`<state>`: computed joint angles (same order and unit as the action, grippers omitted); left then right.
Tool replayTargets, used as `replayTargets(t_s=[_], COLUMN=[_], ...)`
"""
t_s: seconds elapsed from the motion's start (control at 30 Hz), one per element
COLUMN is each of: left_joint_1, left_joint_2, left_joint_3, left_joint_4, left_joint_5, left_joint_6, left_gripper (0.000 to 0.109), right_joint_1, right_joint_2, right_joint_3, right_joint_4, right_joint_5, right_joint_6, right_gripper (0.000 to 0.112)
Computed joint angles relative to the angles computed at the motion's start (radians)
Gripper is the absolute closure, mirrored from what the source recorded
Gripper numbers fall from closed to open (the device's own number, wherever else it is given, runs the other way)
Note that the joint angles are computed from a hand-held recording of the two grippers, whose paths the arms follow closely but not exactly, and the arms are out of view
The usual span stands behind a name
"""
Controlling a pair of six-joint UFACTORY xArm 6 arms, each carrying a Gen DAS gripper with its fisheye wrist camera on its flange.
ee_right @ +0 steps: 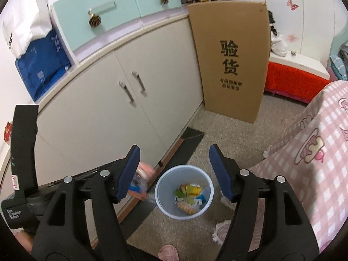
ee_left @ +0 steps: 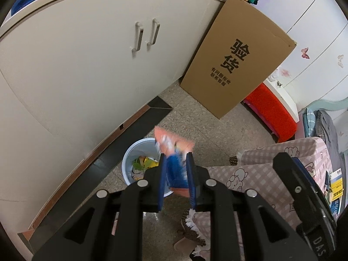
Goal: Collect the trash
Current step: 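Open both grippers to drop the toy and snack bag into the wastebasket, then move both tools back to the trash on the pink table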
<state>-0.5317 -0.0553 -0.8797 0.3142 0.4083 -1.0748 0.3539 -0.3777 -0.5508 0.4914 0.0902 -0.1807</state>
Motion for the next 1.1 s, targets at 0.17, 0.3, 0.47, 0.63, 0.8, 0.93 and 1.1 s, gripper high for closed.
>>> replayTargets(t_s=[0.17, 0.3, 0.47, 0.63, 0.8, 0.93, 1.1], left_joint_1=[0.005, 0.008, -0.014, -0.052, -0.106, -0.181, -0.289], left_joint_2=[0.042, 0.024, 0.002, -0.034, -0.059, -0.061, 0.005], left_joint_3=[-0.077, -0.083, -0.08, -0.074, -0.085, -0.133, -0.246], left_joint_4=[0.122, 0.147, 0.146, 0.161, 0.2, 0.251, 0.279], left_joint_5=[0.006, -0.003, 0.022, 0.06, 0.09, 0.136, 0.184], left_joint_6=[-0.091, -0.126, -0.121, -0.144, -0.178, -0.215, -0.208], left_gripper=[0.089, 0.068, 0.065, 0.059, 0.056, 0.051, 0.046], right_joint_1=[-0.008, -0.017, -0.029, -0.058, -0.122, -0.213, -0.399], right_joint_2=[0.01, 0.004, -0.035, -0.134, -0.295, -0.442, -0.611], right_joint_3=[-0.005, 0.0, 0.021, 0.066, 0.132, 0.183, 0.235], right_joint_4=[0.044, 0.043, 0.023, -0.046, -0.086, -0.089, -0.021], right_joint_5=[-0.01, 0.002, 0.017, 0.042, 0.095, 0.17, 0.282], right_joint_6=[-0.026, -0.022, 0.004, 0.071, 0.101, 0.086, -0.006], right_gripper=[0.046, 0.046, 0.046, 0.046, 0.045, 0.044, 0.042])
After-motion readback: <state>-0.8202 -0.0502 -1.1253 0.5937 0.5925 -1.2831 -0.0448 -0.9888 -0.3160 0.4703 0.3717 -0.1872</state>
